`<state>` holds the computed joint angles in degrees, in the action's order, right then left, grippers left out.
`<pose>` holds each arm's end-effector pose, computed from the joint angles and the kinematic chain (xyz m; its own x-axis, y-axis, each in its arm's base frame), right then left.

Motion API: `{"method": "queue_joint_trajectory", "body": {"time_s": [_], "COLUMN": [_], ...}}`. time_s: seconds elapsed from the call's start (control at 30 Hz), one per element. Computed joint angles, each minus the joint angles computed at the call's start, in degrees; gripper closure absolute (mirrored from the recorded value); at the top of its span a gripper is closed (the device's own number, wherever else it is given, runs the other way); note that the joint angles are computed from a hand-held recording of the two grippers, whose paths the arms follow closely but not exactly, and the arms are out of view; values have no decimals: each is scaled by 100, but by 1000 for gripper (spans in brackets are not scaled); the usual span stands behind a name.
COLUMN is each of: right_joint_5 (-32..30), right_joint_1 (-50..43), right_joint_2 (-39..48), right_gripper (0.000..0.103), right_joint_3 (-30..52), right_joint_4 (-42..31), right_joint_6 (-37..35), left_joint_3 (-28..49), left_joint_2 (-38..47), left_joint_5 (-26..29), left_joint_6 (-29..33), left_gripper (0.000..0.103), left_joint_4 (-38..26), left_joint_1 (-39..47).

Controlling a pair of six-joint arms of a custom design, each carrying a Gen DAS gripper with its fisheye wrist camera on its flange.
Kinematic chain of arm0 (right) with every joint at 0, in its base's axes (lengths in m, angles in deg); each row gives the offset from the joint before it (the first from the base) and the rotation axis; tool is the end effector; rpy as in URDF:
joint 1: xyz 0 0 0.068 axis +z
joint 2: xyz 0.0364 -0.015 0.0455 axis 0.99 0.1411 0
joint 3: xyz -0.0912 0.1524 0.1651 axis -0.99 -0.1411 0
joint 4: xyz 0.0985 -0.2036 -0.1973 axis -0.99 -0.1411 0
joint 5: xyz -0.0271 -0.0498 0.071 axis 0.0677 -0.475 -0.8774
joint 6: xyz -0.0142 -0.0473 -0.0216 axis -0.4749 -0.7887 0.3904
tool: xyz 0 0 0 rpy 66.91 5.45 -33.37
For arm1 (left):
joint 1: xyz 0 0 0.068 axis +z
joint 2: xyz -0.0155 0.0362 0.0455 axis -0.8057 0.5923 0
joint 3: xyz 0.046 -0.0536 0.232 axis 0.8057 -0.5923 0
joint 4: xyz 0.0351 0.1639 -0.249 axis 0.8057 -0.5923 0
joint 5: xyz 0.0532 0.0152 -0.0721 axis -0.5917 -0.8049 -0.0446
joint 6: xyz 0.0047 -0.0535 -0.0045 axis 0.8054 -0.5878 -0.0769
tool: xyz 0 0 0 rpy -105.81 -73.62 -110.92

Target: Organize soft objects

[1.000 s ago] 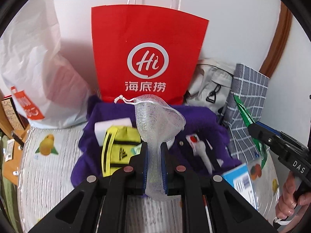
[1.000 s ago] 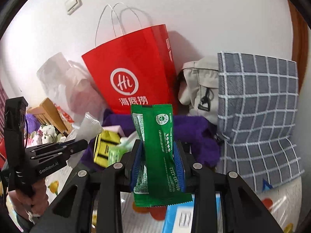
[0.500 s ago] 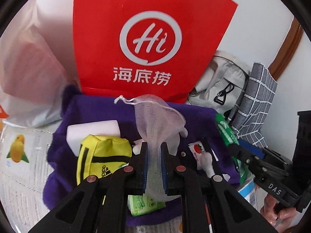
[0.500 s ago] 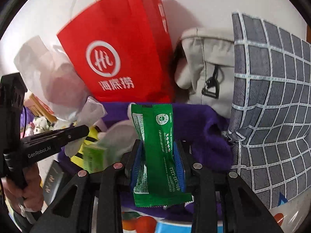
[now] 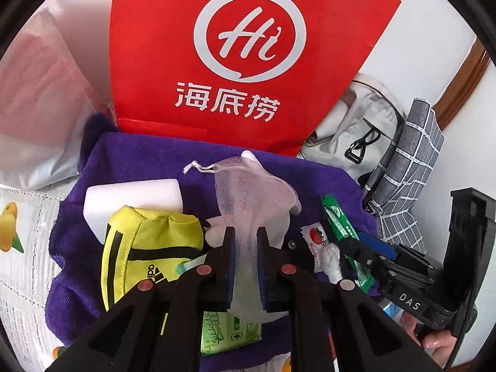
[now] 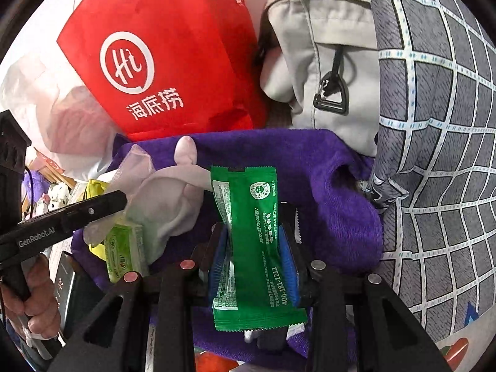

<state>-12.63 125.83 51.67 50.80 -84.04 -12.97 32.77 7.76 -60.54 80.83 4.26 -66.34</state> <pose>0.2398 0.2119 0.0550 -0.7447 0.3102 -0.5910 0.1933 0.9477 0.2539 0.3239 -0.0882 0.0943 -0.7975 0.2449 -0.5514 0.4740 0.8197 -0.3215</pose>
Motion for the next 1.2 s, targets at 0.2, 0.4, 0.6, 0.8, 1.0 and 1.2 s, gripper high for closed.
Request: {"method": "queue_joint_trajectory", "body": {"time_s": [0.2,0.4,0.6,0.8,1.0,1.2], "right_joint_5": [-91,208,1200,1715,2163,2120], "right_joint_1": [-87,117,886,1848,3511,5296], "right_joint_2": [-150,-695,-1461,-1688,-1153,361], "right_gripper": [44,32,14,14,14,3], "right_joint_3": [-256,-333,-213,288,1063,2650], "right_joint_4": [481,-48,-1129,-3177,-5421,-7818], "right_joint_6": [158,317,576,1904,4527,7341], "left_joint_3": [-242,-461,-884,-1676,-2438,-2520], "left_joint_2": [-293,-849,-1957,-4226,-7036,-9376], "left_joint_5": [-78,-733,-1180,-845,-749,162], "left_joint_6": [-184,-305,-330,77,475,1741], "left_gripper": [65,47,39,34,30,18], "left_joint_4": [260,147,-399,-1676,-3489,-6046], "left_joint_1": [18,-200,-363,43,337,1896]}}
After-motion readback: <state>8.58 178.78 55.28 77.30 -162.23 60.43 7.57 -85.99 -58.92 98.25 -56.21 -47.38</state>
